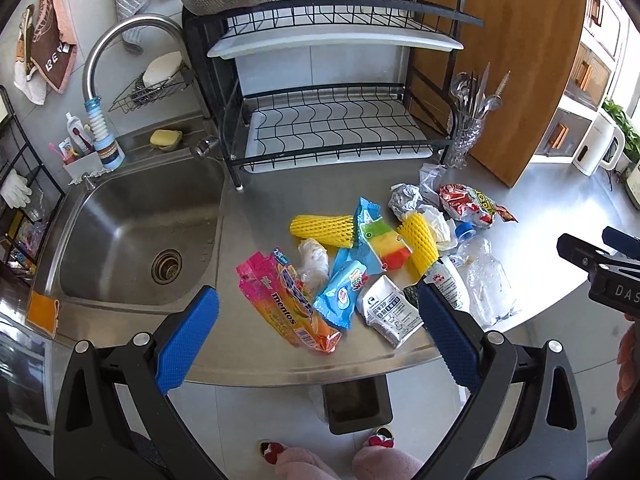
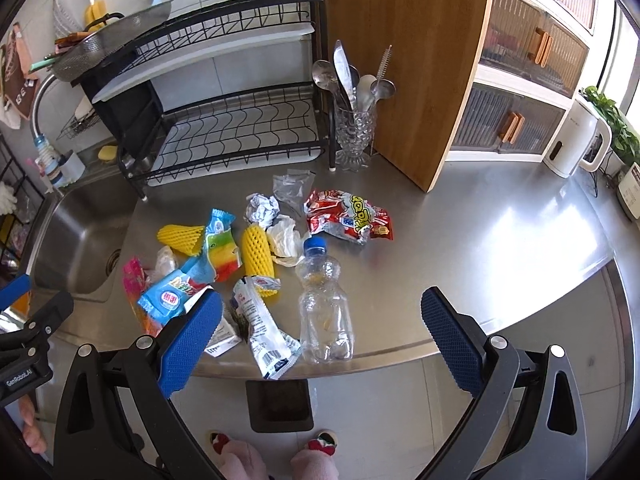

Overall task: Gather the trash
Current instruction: 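Grasp the white coffee carton with the left tool while the right tool grasps the clear bottle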

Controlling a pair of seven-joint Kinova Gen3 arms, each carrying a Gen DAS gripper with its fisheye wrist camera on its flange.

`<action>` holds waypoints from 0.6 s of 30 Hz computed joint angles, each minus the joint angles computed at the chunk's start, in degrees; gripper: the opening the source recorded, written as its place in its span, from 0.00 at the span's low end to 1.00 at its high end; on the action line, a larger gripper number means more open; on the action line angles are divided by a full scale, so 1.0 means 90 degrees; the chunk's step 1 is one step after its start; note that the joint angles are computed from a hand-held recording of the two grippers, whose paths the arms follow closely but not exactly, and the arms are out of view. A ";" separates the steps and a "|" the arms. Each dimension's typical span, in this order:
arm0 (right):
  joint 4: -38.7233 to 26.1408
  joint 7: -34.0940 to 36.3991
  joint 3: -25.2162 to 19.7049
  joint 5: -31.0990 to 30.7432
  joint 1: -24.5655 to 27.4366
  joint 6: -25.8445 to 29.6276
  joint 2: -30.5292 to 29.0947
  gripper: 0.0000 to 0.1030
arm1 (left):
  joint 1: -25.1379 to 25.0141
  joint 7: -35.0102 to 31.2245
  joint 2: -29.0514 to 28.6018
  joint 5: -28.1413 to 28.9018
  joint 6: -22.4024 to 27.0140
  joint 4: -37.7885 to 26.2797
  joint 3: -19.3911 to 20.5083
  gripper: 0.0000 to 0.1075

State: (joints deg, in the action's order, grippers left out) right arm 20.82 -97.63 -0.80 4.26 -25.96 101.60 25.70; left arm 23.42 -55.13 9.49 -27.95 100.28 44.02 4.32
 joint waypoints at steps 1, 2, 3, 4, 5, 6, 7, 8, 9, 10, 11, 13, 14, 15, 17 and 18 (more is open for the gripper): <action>0.0129 0.0008 -0.0011 -0.0014 0.0026 -0.0098 -0.0020 0.97 | -0.0071 0.0011 -0.0011 0.0132 -0.0114 0.0104 -0.0008 0.87; 0.0140 0.0008 -0.0013 -0.0013 0.0026 -0.0104 -0.0025 0.97 | -0.0152 0.0022 -0.0017 0.0283 -0.0217 0.0206 -0.0013 0.86; 0.0055 -0.0006 -0.0013 -0.0025 0.0043 -0.0007 0.0064 0.97 | -0.0218 0.0031 -0.0002 0.0426 -0.0283 0.0268 -0.0007 0.84; -0.0149 0.0011 -0.0028 -0.0078 0.0080 0.0186 0.0217 0.97 | -0.0292 0.0025 0.0012 0.0582 -0.0367 0.0342 -0.0003 0.82; -0.0325 0.0032 -0.0047 -0.0163 0.0139 0.0361 0.0356 0.97 | -0.0358 0.0012 0.0029 0.0726 -0.0436 0.0393 0.0001 0.78; -0.0400 0.0060 -0.0059 -0.0222 0.0188 0.0433 0.0443 0.97 | -0.0411 0.0009 0.0047 0.0851 -0.0503 0.0444 0.0004 0.77; -0.0357 0.0103 -0.0028 -0.0203 0.0193 0.0422 0.0465 0.97 | -0.0439 0.0013 0.0089 0.0929 -0.0533 0.0460 0.0007 0.73; -0.0238 0.0132 0.0015 -0.0150 0.0173 0.0338 0.0452 0.97 | -0.0468 -0.0004 0.0141 0.1003 -0.0525 0.0446 0.0006 0.69; -0.0180 0.0130 0.0016 -0.0164 0.0205 0.0299 0.0464 0.97 | -0.0499 -0.0015 0.0191 0.1092 -0.0528 0.0438 0.0002 0.67; -0.0240 0.0101 -0.0040 -0.0282 0.0313 0.0355 0.0530 0.97 | -0.0528 -0.0021 0.0235 0.1176 -0.0535 0.0430 -0.0007 0.64; -0.0300 0.0067 -0.0102 -0.0425 0.0431 0.0410 0.0594 0.97 | -0.0557 -0.0014 0.0271 0.1262 -0.0549 0.0431 -0.0018 0.61; -0.0247 0.0027 -0.0115 -0.0529 0.0532 0.0401 0.0653 0.96 | -0.0653 -0.0024 0.0357 0.1497 -0.0576 0.0430 -0.0037 0.54; -0.0184 0.0026 -0.0131 -0.0577 0.0574 0.0369 0.0668 0.96 | -0.0731 -0.0014 0.0380 0.1679 -0.0617 0.0461 -0.0046 0.50; -0.0201 0.0022 -0.0158 -0.0649 0.0624 0.0410 0.0728 0.94 | -0.0819 -0.0012 0.0413 0.1881 -0.0641 0.0486 -0.0048 0.48; -0.0348 0.0048 -0.0162 -0.0710 0.0654 0.0602 0.0901 0.84 | -0.0992 -0.0024 0.0501 0.2281 -0.0641 0.0507 -0.0045 0.41; -0.0535 0.0074 -0.0155 -0.0730 0.0656 0.0782 0.1049 0.75 | -0.1072 -0.0041 0.0548 0.2477 -0.0649 0.0525 -0.0037 0.40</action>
